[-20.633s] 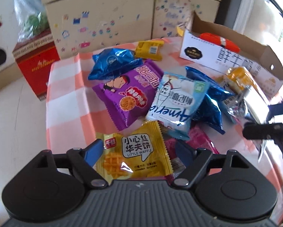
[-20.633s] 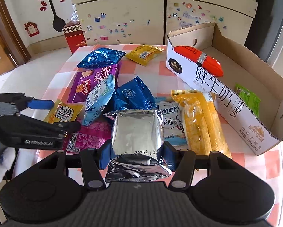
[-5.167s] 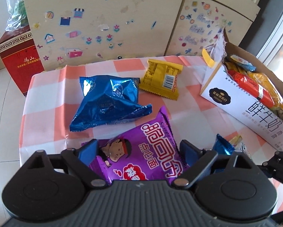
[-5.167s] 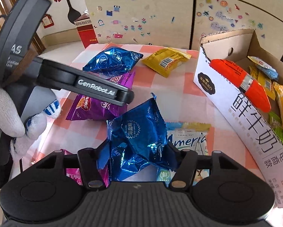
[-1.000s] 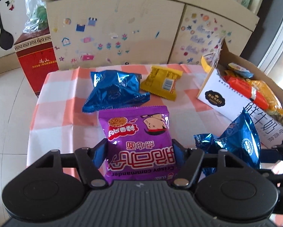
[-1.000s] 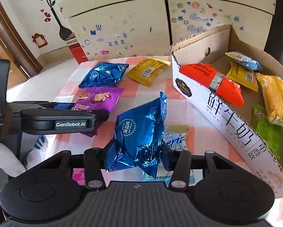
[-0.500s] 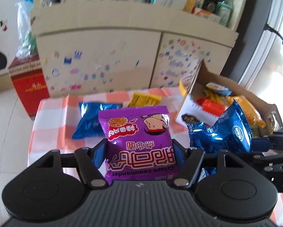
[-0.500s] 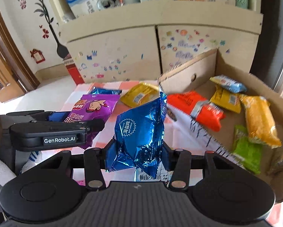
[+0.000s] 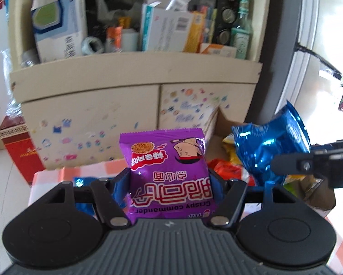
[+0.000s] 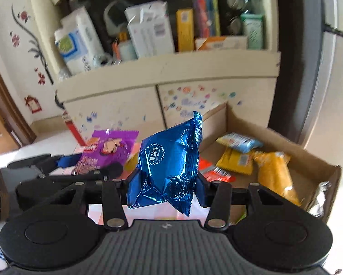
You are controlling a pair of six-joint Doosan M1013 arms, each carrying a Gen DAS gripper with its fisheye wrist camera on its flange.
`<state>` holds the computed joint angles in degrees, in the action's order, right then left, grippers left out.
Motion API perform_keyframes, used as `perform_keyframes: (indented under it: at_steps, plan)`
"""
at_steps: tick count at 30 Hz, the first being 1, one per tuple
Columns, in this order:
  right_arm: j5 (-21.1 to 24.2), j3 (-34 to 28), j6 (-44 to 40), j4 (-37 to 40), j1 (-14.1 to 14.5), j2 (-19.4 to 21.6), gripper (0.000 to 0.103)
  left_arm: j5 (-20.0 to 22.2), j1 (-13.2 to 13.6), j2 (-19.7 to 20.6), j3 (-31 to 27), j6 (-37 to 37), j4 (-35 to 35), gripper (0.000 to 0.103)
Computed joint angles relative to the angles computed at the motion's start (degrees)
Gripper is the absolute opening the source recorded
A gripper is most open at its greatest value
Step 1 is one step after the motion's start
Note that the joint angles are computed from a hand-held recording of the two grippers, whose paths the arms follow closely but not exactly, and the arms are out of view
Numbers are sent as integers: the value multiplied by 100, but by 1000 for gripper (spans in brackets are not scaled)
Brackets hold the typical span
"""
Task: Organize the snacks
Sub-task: 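Carry blue foil packet in right tool while left tool carries purple packet to box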
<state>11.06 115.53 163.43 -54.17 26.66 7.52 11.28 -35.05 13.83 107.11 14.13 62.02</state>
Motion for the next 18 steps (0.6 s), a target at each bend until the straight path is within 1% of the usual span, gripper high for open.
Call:
perform_keyframes:
  at_steps: [5, 10, 12, 13, 18]
  plan:
    - [123, 87, 1656, -1459, -108, -132, 55, -273, -31, 91, -142, -448, 464, 68]
    - [370, 160, 2766, -2270, -252, -243, 55, -545, -50, 228, -329, -642, 740, 68]
    - [468, 192, 3108, -2429, -302, -268, 55, -614, -65, 298, -419, -625, 777, 68]
    - [527, 197, 3199, -2430, -322, -267, 55, -649, -70, 329, -458, -458, 621, 68]
    - [825, 178, 3288, -2136, -371, -214, 55, -740, -110, 519, -683, 1213, -1040, 68]
